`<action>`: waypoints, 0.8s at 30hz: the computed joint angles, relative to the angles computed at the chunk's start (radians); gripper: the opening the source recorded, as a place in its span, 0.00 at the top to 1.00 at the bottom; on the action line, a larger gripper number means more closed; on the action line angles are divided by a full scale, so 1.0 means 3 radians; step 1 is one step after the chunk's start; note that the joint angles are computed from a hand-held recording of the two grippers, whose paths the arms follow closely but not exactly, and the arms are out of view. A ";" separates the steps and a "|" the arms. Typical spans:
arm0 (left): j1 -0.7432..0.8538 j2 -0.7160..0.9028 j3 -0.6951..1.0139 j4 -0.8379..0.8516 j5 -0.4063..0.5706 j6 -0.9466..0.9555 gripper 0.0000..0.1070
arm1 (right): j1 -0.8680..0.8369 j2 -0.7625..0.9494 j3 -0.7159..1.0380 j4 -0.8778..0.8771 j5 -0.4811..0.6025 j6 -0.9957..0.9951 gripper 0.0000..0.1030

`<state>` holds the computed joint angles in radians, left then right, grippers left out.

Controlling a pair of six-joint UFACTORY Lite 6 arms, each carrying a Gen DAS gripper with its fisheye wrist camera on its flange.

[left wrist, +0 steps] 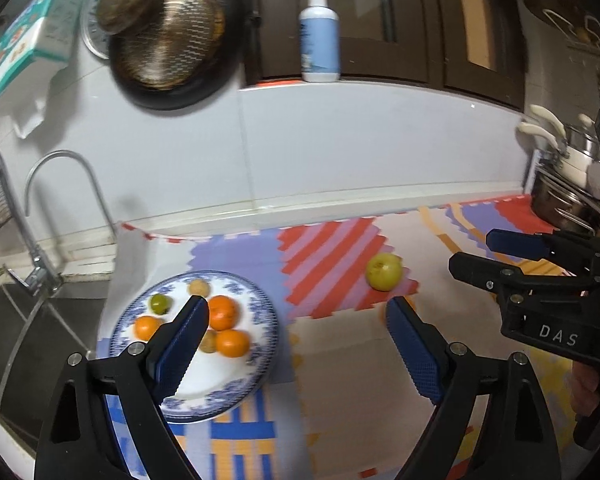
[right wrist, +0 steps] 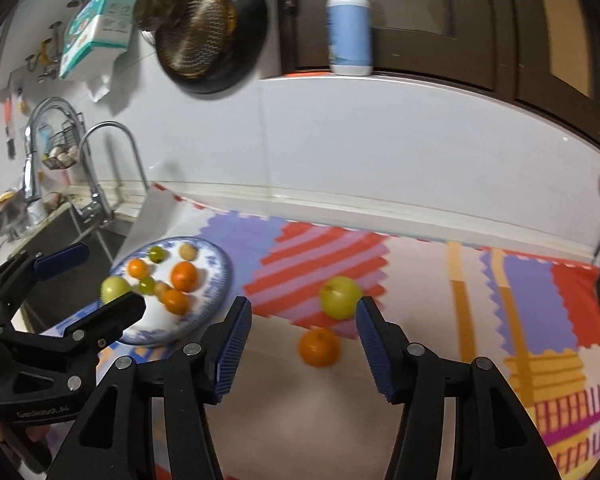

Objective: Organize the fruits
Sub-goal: 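Move both tools back toward the orange and large yellow-green fruit, then grasp the orange with the left tool while the right tool grasps the yellow-green fruit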

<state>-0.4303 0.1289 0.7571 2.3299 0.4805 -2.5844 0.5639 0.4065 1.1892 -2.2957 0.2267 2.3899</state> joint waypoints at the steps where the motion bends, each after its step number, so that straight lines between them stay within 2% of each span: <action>1: -0.0026 0.0068 0.0056 0.0049 -0.0020 -0.0053 0.16 | -0.0045 -0.0043 -0.0064 -0.0059 0.0004 0.0050 0.46; 10: -0.0127 0.0971 0.0867 0.0356 -0.0360 -0.0346 0.16 | -0.0418 0.0017 -0.0159 -0.0586 -0.0130 0.0392 0.46; 15: -0.0093 0.1525 0.1447 0.0499 -0.0677 -0.0418 0.23 | -0.0589 0.0289 0.0031 -0.0976 -0.0256 0.0667 0.46; 18: -0.0073 0.1856 0.1835 0.0437 -0.0897 -0.0316 0.31 | -0.0689 0.0460 0.0158 -0.1330 -0.0318 0.0956 0.46; 21: -0.0061 0.2155 0.2207 0.0004 -0.1098 0.0146 0.40 | -0.0760 0.0631 0.0314 -0.1554 -0.0393 0.1131 0.46; 24: -0.0039 0.2339 0.2446 -0.0402 -0.1230 0.0582 0.44 | -0.0818 0.0776 0.0450 -0.1882 -0.0446 0.1430 0.46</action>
<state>-0.4418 0.8307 1.4908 2.2092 0.1115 -2.4097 0.3184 0.6394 1.3242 -2.8604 0.0929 2.8190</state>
